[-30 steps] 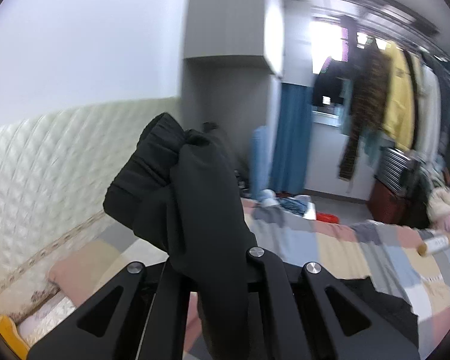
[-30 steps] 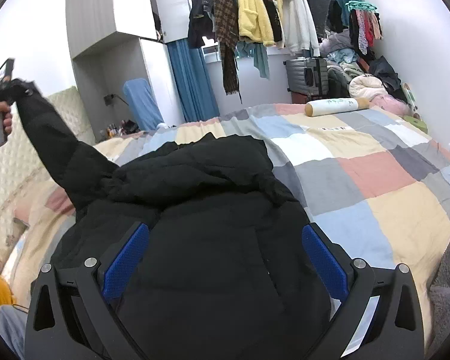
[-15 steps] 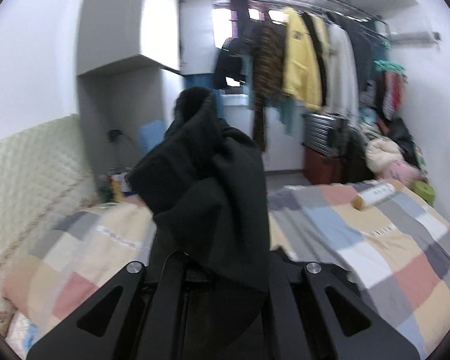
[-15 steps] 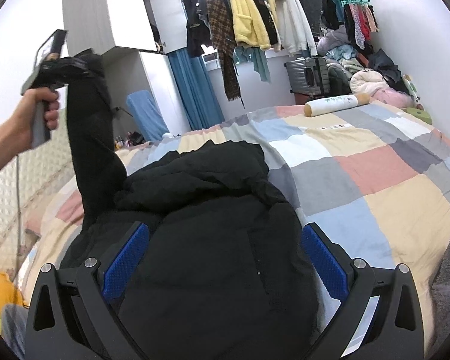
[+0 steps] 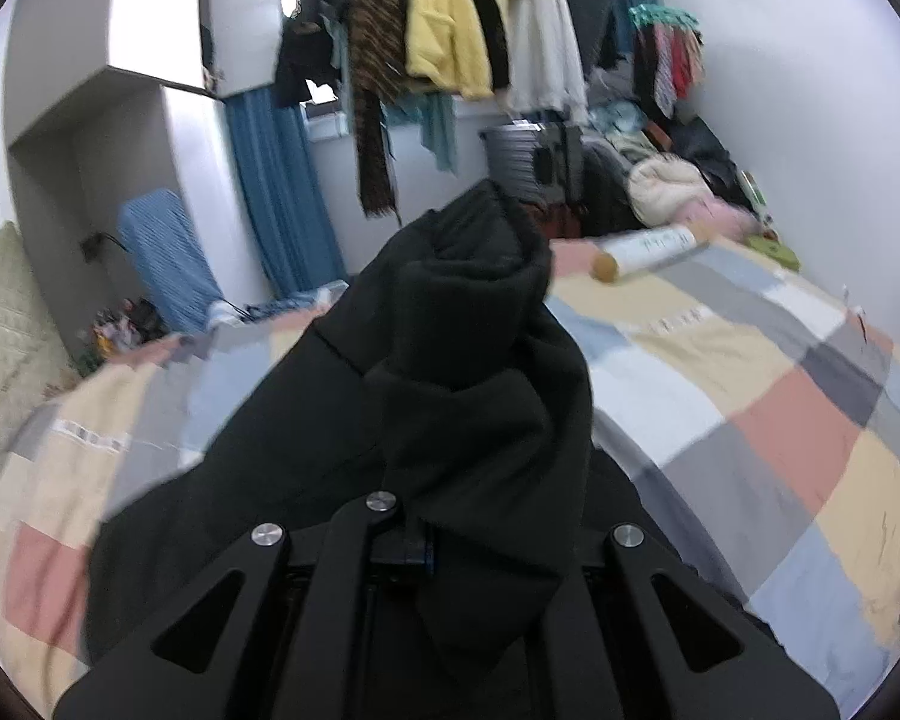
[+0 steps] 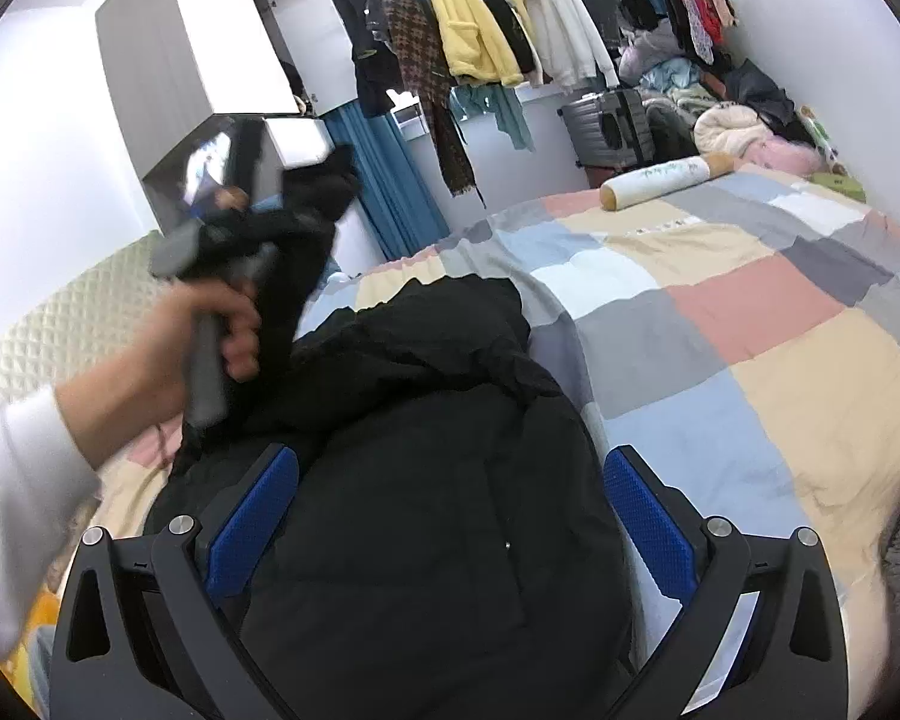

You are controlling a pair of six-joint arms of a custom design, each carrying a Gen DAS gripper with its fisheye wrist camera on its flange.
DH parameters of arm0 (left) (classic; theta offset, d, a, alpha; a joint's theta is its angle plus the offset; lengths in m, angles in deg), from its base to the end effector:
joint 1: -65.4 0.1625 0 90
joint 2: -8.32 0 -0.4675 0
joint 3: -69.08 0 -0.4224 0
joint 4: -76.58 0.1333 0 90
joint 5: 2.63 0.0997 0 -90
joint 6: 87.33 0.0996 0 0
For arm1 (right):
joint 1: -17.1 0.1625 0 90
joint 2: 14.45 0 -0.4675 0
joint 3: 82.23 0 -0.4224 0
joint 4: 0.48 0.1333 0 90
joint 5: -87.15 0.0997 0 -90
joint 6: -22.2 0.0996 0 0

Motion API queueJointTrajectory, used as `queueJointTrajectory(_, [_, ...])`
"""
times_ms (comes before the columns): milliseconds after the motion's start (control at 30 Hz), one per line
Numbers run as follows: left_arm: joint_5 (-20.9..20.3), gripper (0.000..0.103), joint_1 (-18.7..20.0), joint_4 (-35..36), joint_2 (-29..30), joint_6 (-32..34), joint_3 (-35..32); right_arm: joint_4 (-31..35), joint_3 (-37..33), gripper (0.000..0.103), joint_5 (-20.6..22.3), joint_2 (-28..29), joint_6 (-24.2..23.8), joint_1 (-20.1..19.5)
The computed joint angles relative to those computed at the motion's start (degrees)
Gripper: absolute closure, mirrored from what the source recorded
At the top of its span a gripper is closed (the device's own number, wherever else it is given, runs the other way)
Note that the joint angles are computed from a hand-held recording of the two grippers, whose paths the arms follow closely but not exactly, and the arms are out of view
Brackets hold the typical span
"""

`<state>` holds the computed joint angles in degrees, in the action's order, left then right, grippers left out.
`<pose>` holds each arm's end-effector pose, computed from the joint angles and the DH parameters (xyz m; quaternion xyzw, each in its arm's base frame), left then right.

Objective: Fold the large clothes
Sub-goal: 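Lift the sleeve with the left gripper and fold it across the jacket body, then lower the sleeve onto the folded sleeve and open the left gripper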

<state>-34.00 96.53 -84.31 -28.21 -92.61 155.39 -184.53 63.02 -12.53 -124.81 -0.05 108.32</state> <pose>-0.5378 -0.5799 0.1058 0.3064 0.8056 -0.3909 0.3230 0.1233 -0.3167 0.3944 0.1355 -0.8569 0.4702 0.1619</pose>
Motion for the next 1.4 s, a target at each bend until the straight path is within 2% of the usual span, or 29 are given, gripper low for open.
queueJointTrajectory(300, [-4.99, 0.098, 2.28, 3.77, 4.34, -4.07, 0.16, 3.35, -0.72, 0.0, 2.99, 0.01, 1.43, -2.75])
queueJointTrajectory(367, [-4.87, 0.098, 2.56, 4.69, 4.91, -3.9, -0.2, 3.65, -0.92, 0.0, 2.96, 0.46, 1.59, -2.94])
queueJointTrajectory(567, [-2.33, 0.098, 1.54, -0.47, 5.76, -0.33, 0.75, 3.84, -1.55, 0.0, 0.62, 2.46, 2.17, -2.26])
queueJointTrajectory(667, [-3.39, 0.096, 1.25, -1.86, 4.44, -2.12, 2.43, 3.83, -1.76, 0.0, -0.77, 3.1, 2.36, -1.75])
queueJointTrajectory(800, [-6.27, 0.084, 1.1, 3.57, 1.54, -8.99, 3.72, 2.45, -1.65, 0.0, -2.3, 3.76, 1.57, -0.92])
queueJointTrajectory(833, [-6.93, 0.075, 0.87, 4.65, 0.48, -10.86, 4.49, 2.1, -1.55, 0.0, -2.8, 3.78, 1.4, -0.51])
queueJointTrajectory(867, [-7.42, 0.07, 0.65, 5.21, -0.25, -11.97, 5.14, 1.93, -1.46, 0.0, -2.92, 3.71, 1.25, -0.34])
queueJointTrajectory(933, [-7.79, 0.043, -0.23, 5.25, -2.24, -13.43, 7.31, 1.38, -1.39, 0.0, -3.52, 3.76, 1.12, 0.25])
queueJointTrajectory(1000, [-6.09, 0.027, -1.46, 3.42, -3.96, -13.67, 9.96, 0.97, -1.25, 0.0, -4.04, 3.69, 0.94, 0.94])
queueJointTrajectory(1100, [-5.18, 0.026, -3.1, 0.85, -7.46, -13.51, 14.22, 0.33, -0.91, 0.0, -4.34, 3.66, 0.38, 1.81])
queueJointTrajectory(1167, [-3.13, 0.026, -4.23, 2.41, -10.2, -16.15, 16.72, 0.27, -0.84, 0.0, -4.5, 3.78, -0.11, 2.53])
queueJointTrajectory(1400, [0.05, 0.026, -6.67, 10.06, -19.88, -26.89, 23.72, -0.26, -0.92, 0.0, -3.47, 4.68, -1.71, 5.15])
